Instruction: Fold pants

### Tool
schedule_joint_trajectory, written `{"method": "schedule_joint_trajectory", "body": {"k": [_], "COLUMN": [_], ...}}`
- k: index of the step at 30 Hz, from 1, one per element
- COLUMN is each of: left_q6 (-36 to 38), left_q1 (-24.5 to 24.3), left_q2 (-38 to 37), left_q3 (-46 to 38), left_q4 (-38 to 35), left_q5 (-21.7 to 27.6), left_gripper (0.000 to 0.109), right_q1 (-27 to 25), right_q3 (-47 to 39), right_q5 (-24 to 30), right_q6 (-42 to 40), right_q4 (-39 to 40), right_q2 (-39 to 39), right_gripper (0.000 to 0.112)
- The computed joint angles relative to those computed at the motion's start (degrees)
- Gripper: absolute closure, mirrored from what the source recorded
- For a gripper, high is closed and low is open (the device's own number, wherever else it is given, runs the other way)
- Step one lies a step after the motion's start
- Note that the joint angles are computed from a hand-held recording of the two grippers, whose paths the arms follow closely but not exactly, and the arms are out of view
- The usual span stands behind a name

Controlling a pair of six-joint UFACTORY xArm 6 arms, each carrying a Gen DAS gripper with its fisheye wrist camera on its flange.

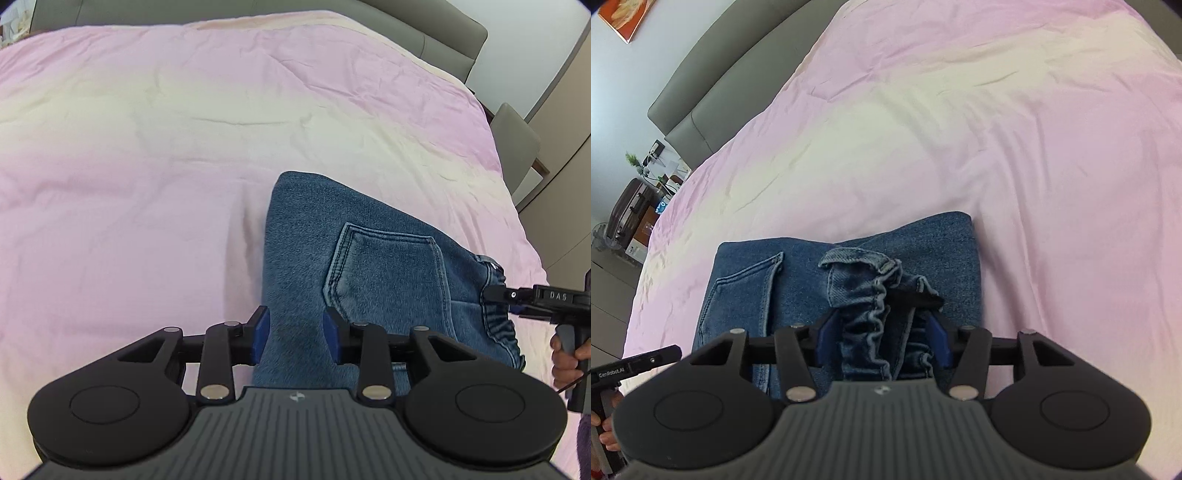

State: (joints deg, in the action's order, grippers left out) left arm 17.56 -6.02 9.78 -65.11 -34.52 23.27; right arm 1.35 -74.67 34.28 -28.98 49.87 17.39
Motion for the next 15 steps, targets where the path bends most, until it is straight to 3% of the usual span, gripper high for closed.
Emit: {"method": "schedule_joint_trajectory", "body": {"k": [5, 6, 7, 11, 15], "left_q6": [-1.4, -1.2, -1.5, -3.3, -3.7], "left_q1": [-0.3, -0.1, 0.1, 0.6, -0.2], "left_q2": [2.5, 2.5, 2.6, 1.9, 1.3], "left_q3": [-0.6, -0.6, -0.8, -1.0, -1.2], "left_q4": [-0.4, -1.2, -1.3, 0.4, 2.0], "left_q5": [-0.6, -0.4, 0.1, 1.5, 0.4], "left_gripper": [0.068, 0.064, 0.062, 0.062, 0.066], "right_q1": [-1.0, -1.3, -1.5, 1.3, 2.3], "right_q3": [-2.8, -2.7, -2.9, -0.1, 0.4], "right_q5": [2.5, 2.9, 3.9, -1.2, -3.4], "right_q6": [-2.6, -3.3, -5.1, -8.4, -10.7], "right_q4": [5.9, 7.7, 9.4, 5.3, 6.4], "right_q2": [4.1, 4.3, 4.4, 0.1, -3.9], "right_gripper": [0.061, 0.065, 0.084, 0.093, 0.095]}}
